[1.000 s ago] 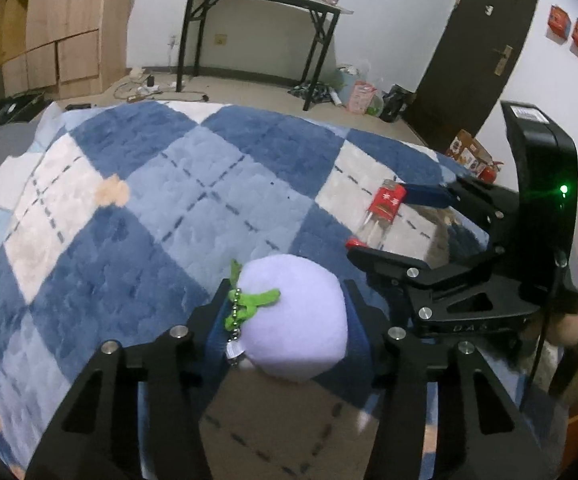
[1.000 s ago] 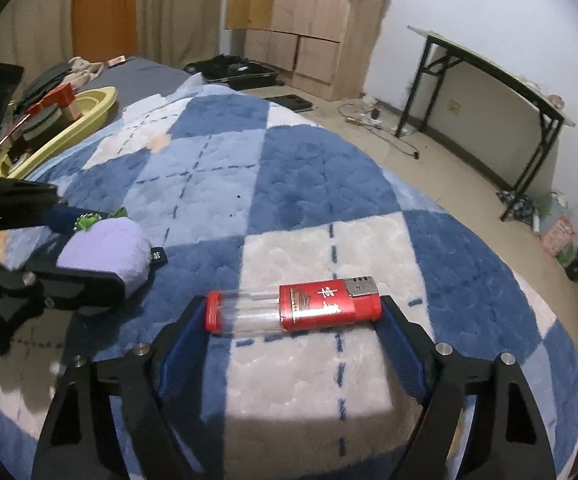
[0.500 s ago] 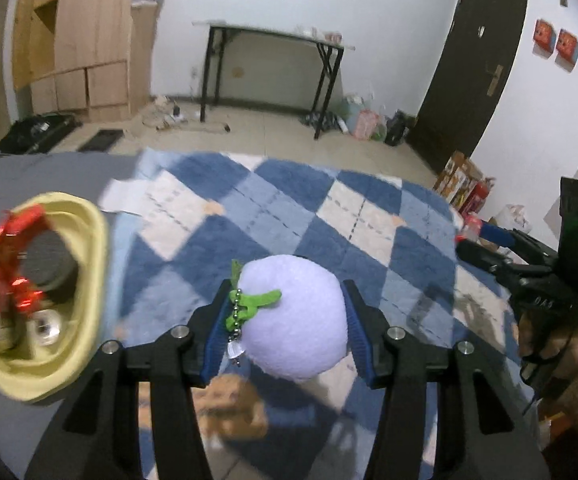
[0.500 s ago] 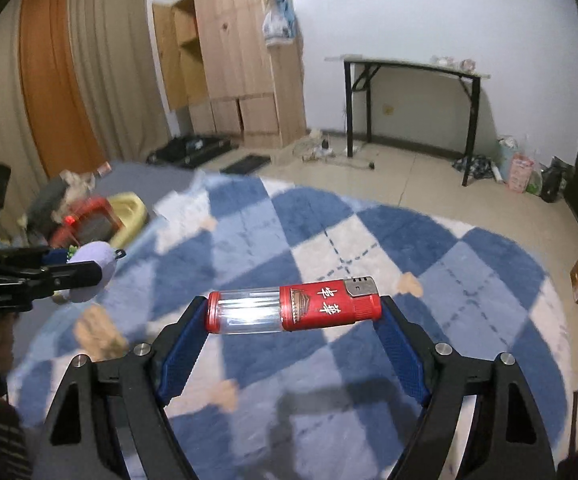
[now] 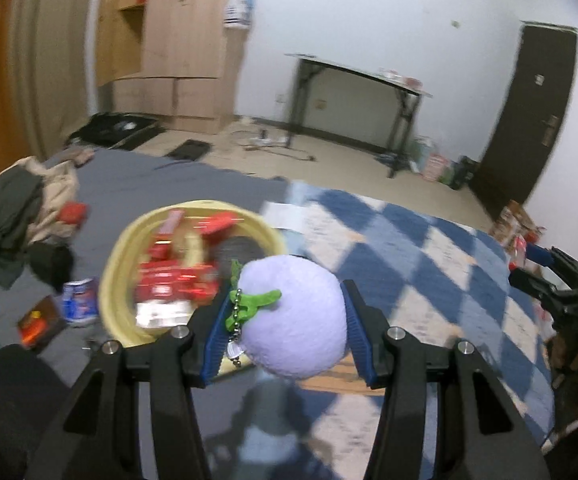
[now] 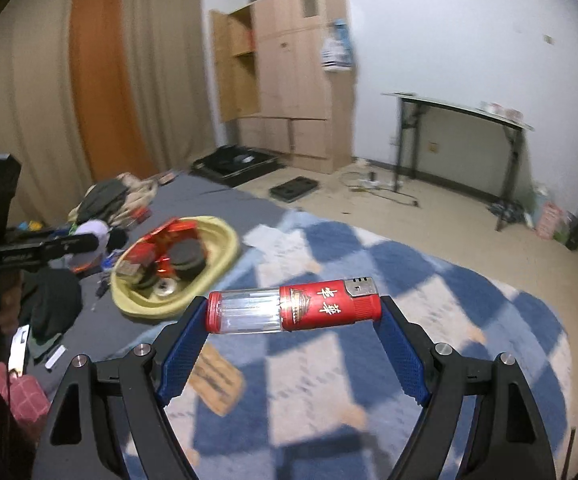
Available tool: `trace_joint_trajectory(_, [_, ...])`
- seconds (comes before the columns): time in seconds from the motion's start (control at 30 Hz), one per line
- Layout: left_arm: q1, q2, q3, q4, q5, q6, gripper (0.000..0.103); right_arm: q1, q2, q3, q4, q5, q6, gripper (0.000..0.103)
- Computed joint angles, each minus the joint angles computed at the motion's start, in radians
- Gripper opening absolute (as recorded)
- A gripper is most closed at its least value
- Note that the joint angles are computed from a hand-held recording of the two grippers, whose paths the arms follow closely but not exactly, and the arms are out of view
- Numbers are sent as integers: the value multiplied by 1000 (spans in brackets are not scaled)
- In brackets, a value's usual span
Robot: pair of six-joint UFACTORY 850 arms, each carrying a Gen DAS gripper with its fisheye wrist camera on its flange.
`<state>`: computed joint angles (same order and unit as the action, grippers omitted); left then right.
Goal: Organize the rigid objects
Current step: 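Carry the plush ball and red tube to the yellow tray and lower them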
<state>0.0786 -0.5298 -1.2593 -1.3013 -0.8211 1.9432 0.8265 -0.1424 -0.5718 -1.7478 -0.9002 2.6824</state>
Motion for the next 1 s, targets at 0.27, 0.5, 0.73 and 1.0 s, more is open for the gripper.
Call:
trace_joint_trajectory(0.27, [-19,-249,-284,38,116,-190,54,-230,-295,-351,-343,243,7,82])
trace_joint_trajectory(0.5, [-40,-435,-507,154,115,-390,54,-357,-557,-688,-439,450,-122,82])
trace_joint_trajectory(0.73, [-49,-463,-513,43,123,-304,54,-415,-663,-796,-452,492,-129,82])
trace_joint_trajectory(1.0, [-53,-456,-500,32,138,-286,59,-390,-710,-854,-343,473,-213,83])
